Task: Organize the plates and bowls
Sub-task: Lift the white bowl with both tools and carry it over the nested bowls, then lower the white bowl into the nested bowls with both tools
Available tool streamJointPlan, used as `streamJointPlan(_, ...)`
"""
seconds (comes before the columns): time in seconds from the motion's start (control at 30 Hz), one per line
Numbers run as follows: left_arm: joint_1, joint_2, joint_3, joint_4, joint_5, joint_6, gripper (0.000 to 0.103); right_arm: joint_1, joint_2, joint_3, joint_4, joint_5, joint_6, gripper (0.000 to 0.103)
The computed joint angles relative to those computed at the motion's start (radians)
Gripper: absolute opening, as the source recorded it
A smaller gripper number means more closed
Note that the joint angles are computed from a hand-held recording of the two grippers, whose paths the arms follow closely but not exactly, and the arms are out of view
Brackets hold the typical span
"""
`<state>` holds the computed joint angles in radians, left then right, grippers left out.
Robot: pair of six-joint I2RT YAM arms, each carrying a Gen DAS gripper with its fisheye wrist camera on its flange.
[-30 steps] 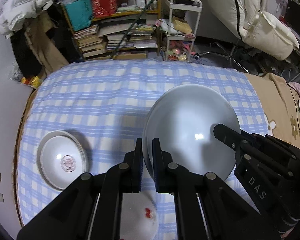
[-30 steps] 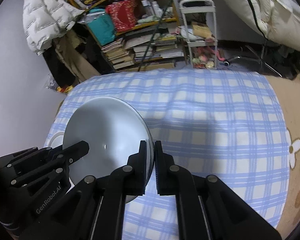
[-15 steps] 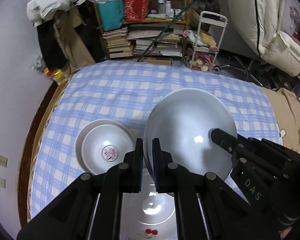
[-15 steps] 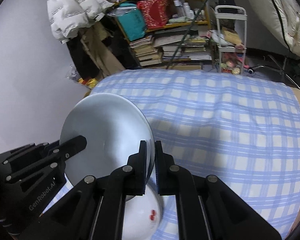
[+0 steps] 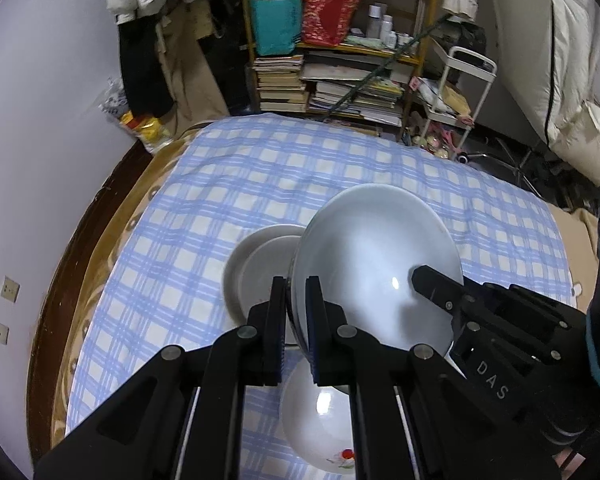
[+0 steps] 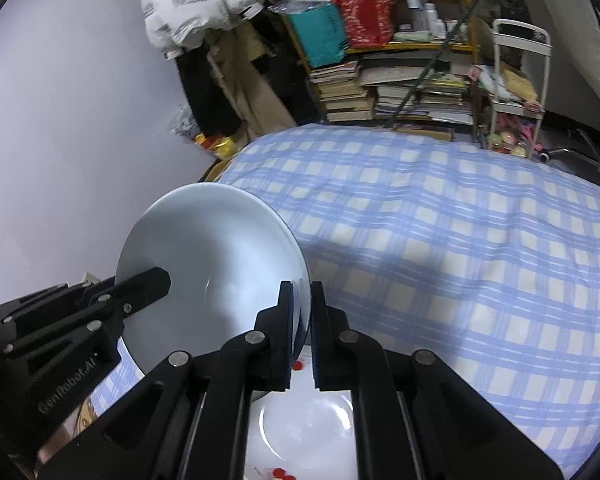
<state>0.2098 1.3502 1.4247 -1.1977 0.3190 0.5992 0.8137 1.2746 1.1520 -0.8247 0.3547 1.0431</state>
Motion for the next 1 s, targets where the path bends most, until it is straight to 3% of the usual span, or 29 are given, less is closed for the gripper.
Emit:
streamJointPlan(0.27, 0.062, 0.102, 0.019, 0.039, 0.008, 0.0, 0.009, -0.024, 0.121, 0.045, 0.09, -0.055, -0.077, 0.009)
streamJointPlan(0.6, 0.068, 0.196, -0.054, 0.136, -0.01, -0.045, 0.009, -0.077, 0.239, 0.026, 0.182, -0.132, -0.139, 0.009)
streamJointPlan(0.8, 0.039, 0.177, -0.151, 0.259, -0.059, -0.052, 0.009, -0.084, 0.314, 0.043, 0.188, -0.139, -0.17, 0.012)
streamJointPlan(1.0, 0.059, 0.254, -0.104, 0.233, -0.019, -0.071, 0.009, -0.096, 0.354, 0.044, 0.21, -0.151, -0.174, 0.013)
